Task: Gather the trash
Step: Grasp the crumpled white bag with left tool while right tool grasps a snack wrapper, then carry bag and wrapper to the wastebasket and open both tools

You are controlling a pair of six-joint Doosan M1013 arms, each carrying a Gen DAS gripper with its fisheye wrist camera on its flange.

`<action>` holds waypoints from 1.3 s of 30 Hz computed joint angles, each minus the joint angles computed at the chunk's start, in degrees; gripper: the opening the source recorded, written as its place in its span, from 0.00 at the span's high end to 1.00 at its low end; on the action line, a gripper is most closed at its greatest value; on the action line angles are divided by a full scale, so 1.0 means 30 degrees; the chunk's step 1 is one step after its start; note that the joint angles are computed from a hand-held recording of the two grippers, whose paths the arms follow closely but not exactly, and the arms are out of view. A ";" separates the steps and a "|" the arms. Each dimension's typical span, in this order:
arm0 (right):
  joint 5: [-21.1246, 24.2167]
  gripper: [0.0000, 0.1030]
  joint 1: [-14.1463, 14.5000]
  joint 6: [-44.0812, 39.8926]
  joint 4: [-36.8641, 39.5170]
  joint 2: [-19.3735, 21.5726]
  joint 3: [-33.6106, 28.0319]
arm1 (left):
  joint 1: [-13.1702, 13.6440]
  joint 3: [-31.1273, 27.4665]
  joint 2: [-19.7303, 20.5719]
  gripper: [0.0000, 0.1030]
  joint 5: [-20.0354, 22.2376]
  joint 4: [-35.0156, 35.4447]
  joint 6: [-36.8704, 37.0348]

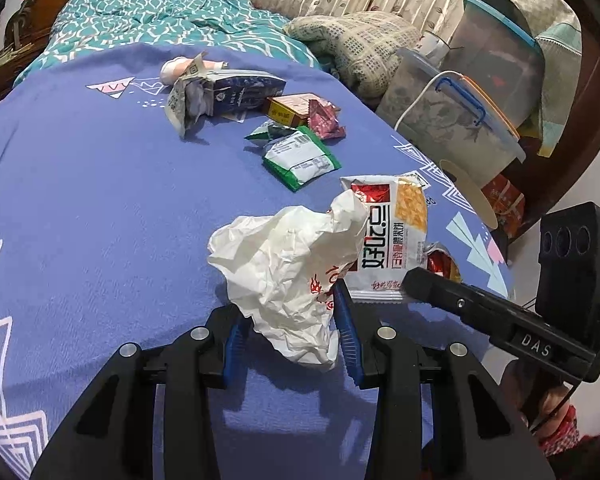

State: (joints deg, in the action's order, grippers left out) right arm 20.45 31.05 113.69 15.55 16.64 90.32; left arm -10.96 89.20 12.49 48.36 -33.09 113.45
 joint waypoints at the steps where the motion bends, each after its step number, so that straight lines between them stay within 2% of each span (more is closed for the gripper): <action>1: -0.0085 0.87 -0.0042 0.0346 -0.0259 -0.0053 0.0066 | -0.0004 -0.0081 0.0048 0.63 0.0129 -0.0081 -0.0005; 7: -0.1233 0.87 -0.0539 0.4259 -0.3134 -0.0885 0.1275 | -0.0580 -0.0969 0.0532 0.63 0.0711 -0.0455 0.0399; 13: -0.2619 0.87 -0.1406 0.9339 -0.6665 -0.2021 0.3007 | -0.1886 -0.2641 0.1589 0.63 0.1751 0.0069 0.0905; 18: -0.3223 0.87 -0.2078 1.6492 -1.3114 -0.3000 0.4322 | -0.2947 -0.4975 0.3043 0.64 0.3755 -0.0036 0.1170; 23: -0.2990 0.87 -0.3075 2.3942 -1.9637 -0.3805 0.5409 | -0.4142 -0.7357 0.4603 0.63 0.5360 0.0529 0.1070; 27: -0.2658 0.87 -0.4191 2.7729 -2.2906 -0.4305 0.5962 | -0.5232 -1.0271 0.6407 0.64 0.7064 0.0991 0.0333; 30: -0.2315 0.87 -0.5301 2.7784 -2.2781 -0.4446 0.6066 | -0.6071 -1.2927 0.7985 0.64 0.8340 0.1294 -0.0259; 33: -0.2122 0.87 -0.6374 2.5726 -2.0542 -0.4333 0.5961 | -0.6778 -1.5325 0.9426 0.63 0.9411 0.1751 -0.0941; 39: -0.1596 0.84 -0.7499 2.2523 -1.7044 -0.3778 0.5568 | -0.7769 -1.8603 1.1527 0.59 1.0143 0.2738 -0.2174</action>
State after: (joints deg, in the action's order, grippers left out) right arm 15.66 8.55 181.25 -35.58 5.30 107.03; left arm -34.27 33.39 47.07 78.78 -24.87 106.93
